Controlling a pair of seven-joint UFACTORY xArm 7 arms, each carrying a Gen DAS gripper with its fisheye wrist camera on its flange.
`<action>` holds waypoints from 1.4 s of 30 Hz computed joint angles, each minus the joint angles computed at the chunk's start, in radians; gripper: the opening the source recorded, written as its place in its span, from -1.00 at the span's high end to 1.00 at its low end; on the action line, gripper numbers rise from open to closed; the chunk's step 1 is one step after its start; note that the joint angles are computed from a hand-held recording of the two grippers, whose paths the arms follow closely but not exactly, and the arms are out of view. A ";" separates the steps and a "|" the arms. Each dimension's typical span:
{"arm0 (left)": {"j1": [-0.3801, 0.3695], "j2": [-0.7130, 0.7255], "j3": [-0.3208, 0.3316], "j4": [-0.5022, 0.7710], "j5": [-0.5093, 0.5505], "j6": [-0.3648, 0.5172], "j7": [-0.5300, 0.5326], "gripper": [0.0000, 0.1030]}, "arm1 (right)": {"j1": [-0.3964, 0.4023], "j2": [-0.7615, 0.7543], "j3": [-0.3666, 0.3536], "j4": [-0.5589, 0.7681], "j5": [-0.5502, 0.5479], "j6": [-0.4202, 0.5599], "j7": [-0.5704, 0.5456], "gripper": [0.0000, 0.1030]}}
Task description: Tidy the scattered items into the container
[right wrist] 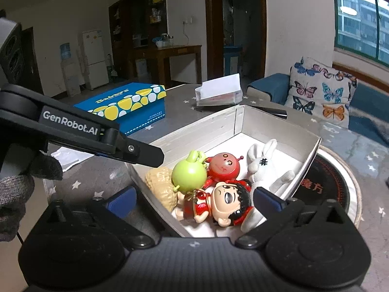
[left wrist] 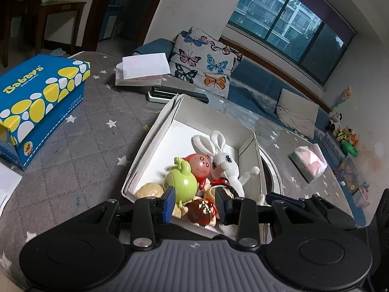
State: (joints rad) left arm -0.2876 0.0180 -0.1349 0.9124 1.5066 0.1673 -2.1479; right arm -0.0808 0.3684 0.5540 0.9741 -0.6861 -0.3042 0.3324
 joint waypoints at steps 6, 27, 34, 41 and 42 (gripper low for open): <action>-0.022 -0.044 -0.028 -0.043 -0.027 0.059 0.021 0.26 | 0.166 -0.079 -0.173 -0.099 0.091 -0.099 -0.048 -1.00; -0.073 -0.096 -0.096 -0.133 -0.095 0.210 0.035 0.28 | 0.320 -0.133 -0.307 -0.244 0.200 -0.182 -0.018 -1.00; -0.089 -0.088 -0.102 -0.147 -0.117 0.255 0.052 0.28 | 0.348 -0.117 -0.314 -0.252 0.257 -0.178 -0.043 -1.00; -0.100 -0.077 -0.101 -0.150 -0.116 0.283 0.051 0.28 | 0.356 -0.107 -0.312 -0.252 0.297 -0.168 -0.043 -1.00; -0.102 -0.075 -0.102 -0.149 -0.114 0.290 0.051 0.28 | 0.356 -0.106 -0.311 -0.252 0.301 -0.166 -0.043 -1.00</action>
State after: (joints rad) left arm -0.3894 -0.0566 -0.2366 0.7631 1.3928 0.4571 -2.0971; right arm 0.2748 0.2625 0.2429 0.7222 -0.3856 -0.4704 0.2898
